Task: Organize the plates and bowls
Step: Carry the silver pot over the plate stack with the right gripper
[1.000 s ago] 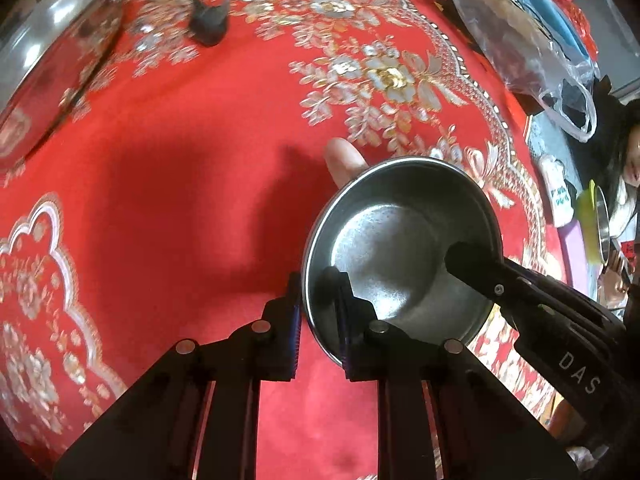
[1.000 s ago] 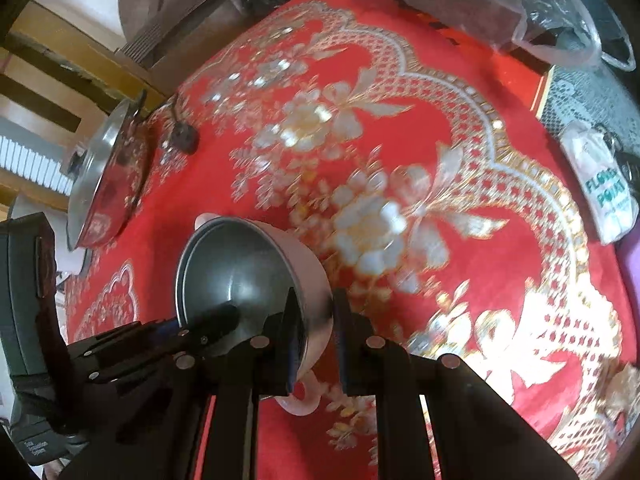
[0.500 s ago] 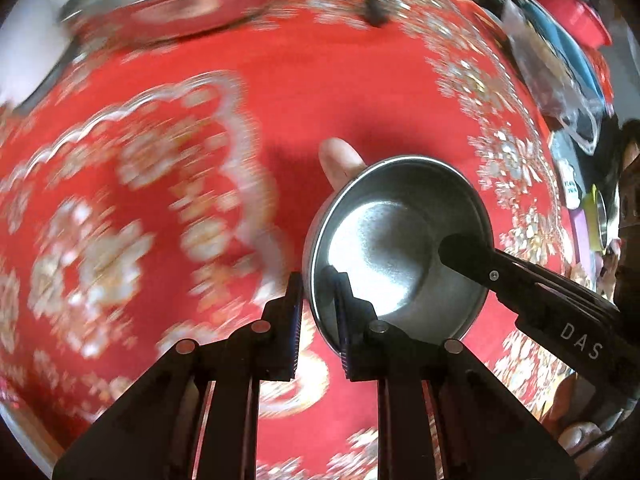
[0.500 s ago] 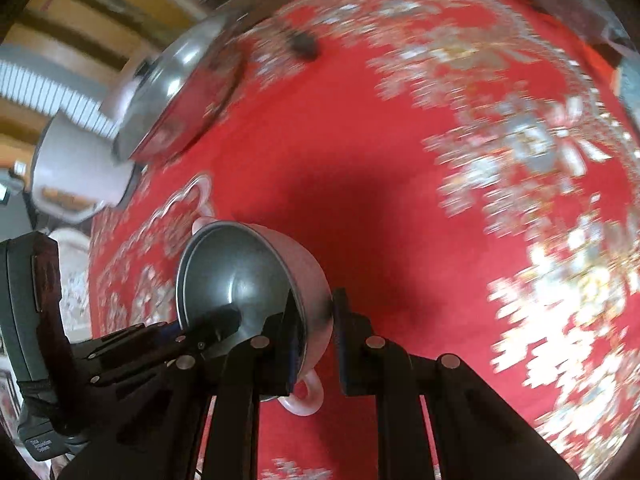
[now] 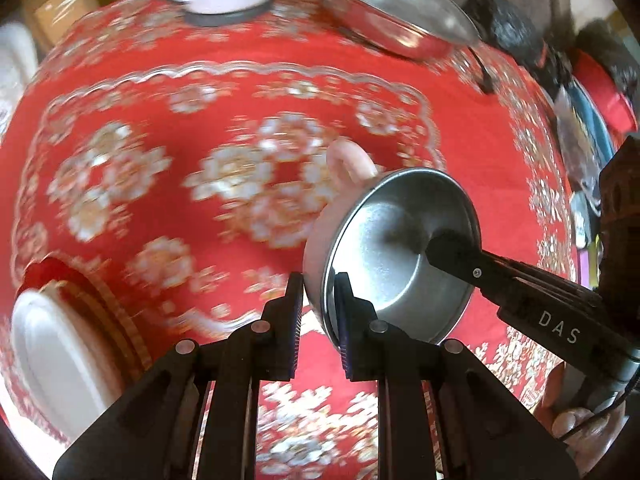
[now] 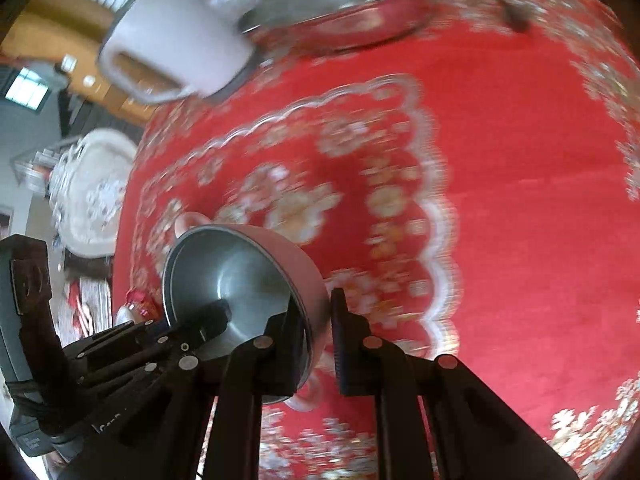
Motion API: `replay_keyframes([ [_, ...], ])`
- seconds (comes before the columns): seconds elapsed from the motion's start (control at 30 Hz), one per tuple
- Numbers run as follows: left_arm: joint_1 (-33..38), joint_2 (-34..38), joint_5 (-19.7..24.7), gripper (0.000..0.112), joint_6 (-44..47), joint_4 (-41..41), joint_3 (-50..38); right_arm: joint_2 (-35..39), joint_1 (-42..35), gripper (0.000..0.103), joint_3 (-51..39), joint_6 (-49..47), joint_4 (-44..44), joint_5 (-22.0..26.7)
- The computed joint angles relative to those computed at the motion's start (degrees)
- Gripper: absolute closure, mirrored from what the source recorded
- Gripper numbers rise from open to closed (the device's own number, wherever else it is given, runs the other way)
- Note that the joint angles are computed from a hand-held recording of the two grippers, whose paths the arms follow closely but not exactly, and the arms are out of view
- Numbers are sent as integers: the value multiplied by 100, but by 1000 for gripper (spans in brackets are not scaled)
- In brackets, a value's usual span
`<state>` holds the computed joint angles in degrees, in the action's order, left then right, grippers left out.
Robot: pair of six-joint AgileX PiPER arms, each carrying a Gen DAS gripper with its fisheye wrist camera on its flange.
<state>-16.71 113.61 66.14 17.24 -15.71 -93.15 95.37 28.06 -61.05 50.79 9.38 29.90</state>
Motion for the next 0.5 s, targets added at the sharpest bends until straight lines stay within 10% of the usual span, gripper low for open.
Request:
replay_keyframes([
  [0.5, 1764, -673, 226, 97, 680, -335, 460, 1760, 958, 92, -3282, -114, -405, 1544],
])
